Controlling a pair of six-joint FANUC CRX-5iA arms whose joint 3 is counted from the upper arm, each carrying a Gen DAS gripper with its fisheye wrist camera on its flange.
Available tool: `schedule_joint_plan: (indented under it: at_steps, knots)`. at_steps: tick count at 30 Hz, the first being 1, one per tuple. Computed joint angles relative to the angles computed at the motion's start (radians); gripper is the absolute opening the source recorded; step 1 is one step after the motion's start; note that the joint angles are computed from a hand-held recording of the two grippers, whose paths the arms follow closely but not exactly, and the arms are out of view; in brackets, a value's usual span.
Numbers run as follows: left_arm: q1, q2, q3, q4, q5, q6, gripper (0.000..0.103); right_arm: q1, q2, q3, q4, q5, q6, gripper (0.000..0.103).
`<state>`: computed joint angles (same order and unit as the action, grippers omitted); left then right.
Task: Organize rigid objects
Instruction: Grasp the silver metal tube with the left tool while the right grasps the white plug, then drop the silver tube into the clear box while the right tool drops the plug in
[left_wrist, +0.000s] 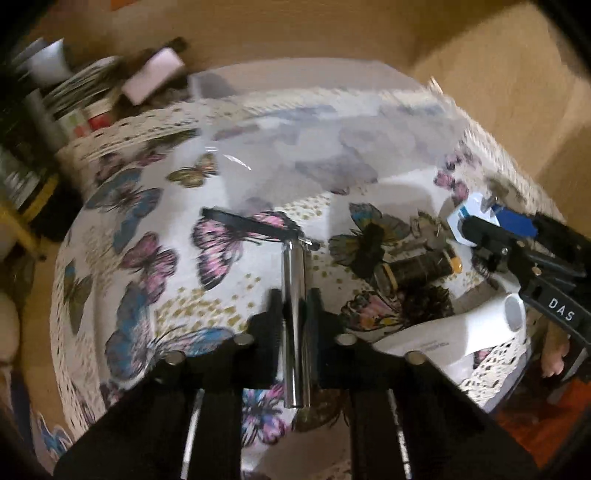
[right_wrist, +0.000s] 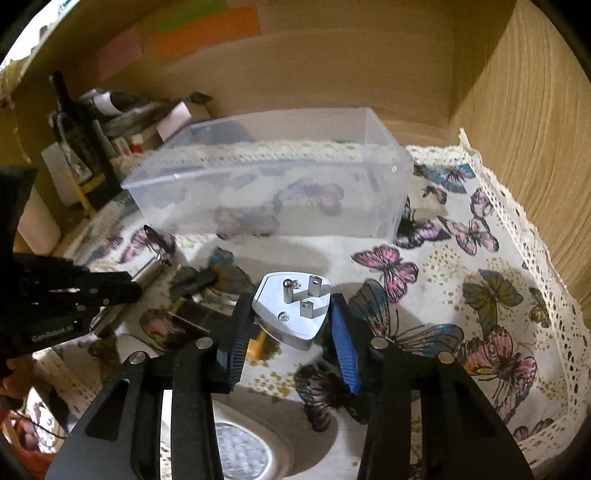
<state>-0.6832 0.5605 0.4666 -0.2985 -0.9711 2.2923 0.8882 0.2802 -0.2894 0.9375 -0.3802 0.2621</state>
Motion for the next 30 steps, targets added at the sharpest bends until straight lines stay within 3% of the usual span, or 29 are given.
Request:
schedule_joint_plan:
  at_steps: [3, 5, 9, 16, 18, 24, 30]
  knots:
    - [-0.007, -0.040, -0.044, -0.030, 0.034, 0.064, 0.002, -0.013, -0.012, -0.023, 0.096, 0.030, -0.080, 0.038]
    - [-0.015, -0.036, -0.026, -0.054, 0.003, 0.071, 0.003, -0.018, -0.014, -0.029, 0.141, 0.035, -0.113, 0.038]
    - [0.007, -0.018, -0.019, 0.017, -0.003, 0.012, 0.012, -0.024, -0.023, -0.038, 0.174, 0.050, -0.139, 0.038]
    - [0.023, 0.065, 0.061, 0.073, -0.044, -0.080, 0.014, -0.033, -0.040, -0.059, 0.194, 0.064, -0.184, 0.038]
    - [0.020, 0.065, 0.055, 0.050, -0.018, -0.080, 0.015, -0.035, -0.043, -0.062, 0.197, 0.066, -0.193, 0.039]
    - [-0.006, 0.072, 0.092, -0.009, -0.060, -0.049, 0.015, -0.046, -0.055, -0.079, 0.247, 0.088, -0.242, 0.038]
    - [-0.054, -0.037, 0.004, -0.117, 0.015, 0.074, 0.015, -0.071, -0.077, -0.101, 0.385, 0.113, -0.342, 0.038]
